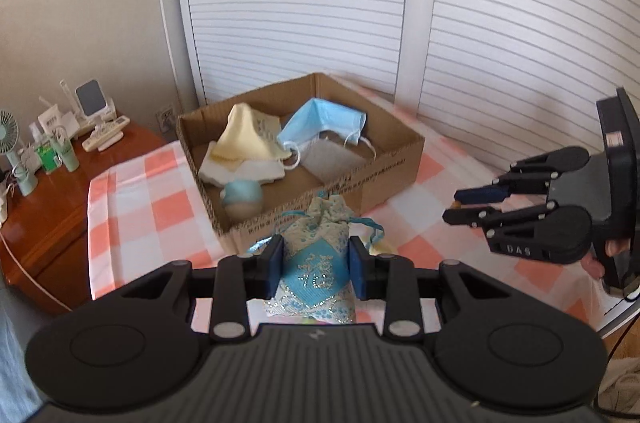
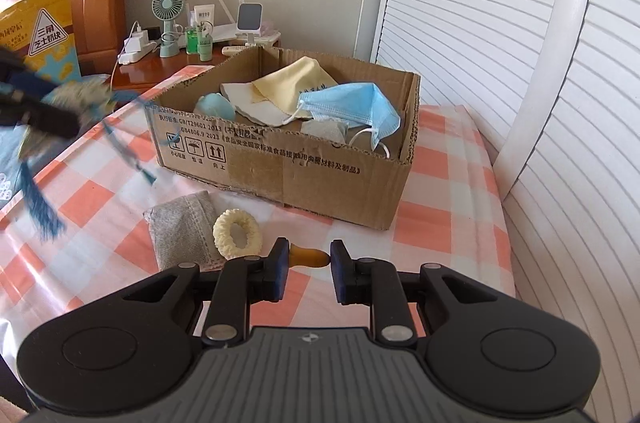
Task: Organize soft objects
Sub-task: 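Carry the blue sachet into the box and open the left gripper while the right carries the earplug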
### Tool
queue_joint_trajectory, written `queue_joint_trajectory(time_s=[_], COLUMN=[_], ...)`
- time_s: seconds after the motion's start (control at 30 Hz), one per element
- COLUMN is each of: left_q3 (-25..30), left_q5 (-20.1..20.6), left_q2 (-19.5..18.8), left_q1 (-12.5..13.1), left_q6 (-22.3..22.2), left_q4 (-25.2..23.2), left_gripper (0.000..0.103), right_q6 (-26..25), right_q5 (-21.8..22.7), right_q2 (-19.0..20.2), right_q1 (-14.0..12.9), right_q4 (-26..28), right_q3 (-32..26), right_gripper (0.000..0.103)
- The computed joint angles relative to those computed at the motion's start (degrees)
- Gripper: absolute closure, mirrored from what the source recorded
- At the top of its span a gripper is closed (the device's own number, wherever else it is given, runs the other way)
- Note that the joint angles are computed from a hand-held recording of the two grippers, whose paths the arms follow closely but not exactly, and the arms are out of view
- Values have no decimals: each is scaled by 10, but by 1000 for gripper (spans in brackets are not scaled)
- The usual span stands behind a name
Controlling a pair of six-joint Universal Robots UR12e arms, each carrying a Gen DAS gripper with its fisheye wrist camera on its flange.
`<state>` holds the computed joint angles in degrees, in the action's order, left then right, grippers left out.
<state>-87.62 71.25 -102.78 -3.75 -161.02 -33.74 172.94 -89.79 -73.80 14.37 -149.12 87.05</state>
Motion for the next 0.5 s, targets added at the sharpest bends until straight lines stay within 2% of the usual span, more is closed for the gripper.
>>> queue_joint_trajectory(time_s=[0.13, 0.23, 0.33, 0.5], left_q3=[41, 81, 126, 192], left_q5=[-11, -3, 16, 35], left_q2=[-24, -50, -82, -131], left_q1=[-10, -21, -31, -39], left_q6=[17, 26, 14, -20], left_q4=[22, 33, 35, 6], left_gripper=[71, 71, 71, 71], right_q6=[-3, 0, 0, -1], right_q5=[-6, -5, -7, -10], right_q2=[-4, -5, -6, -6], right_q1=[0, -1, -3, -6], right_q4=[-11, -14, -16, -20], right_q3=[4, 5, 5, 4], right_gripper=[77, 77, 77, 77])
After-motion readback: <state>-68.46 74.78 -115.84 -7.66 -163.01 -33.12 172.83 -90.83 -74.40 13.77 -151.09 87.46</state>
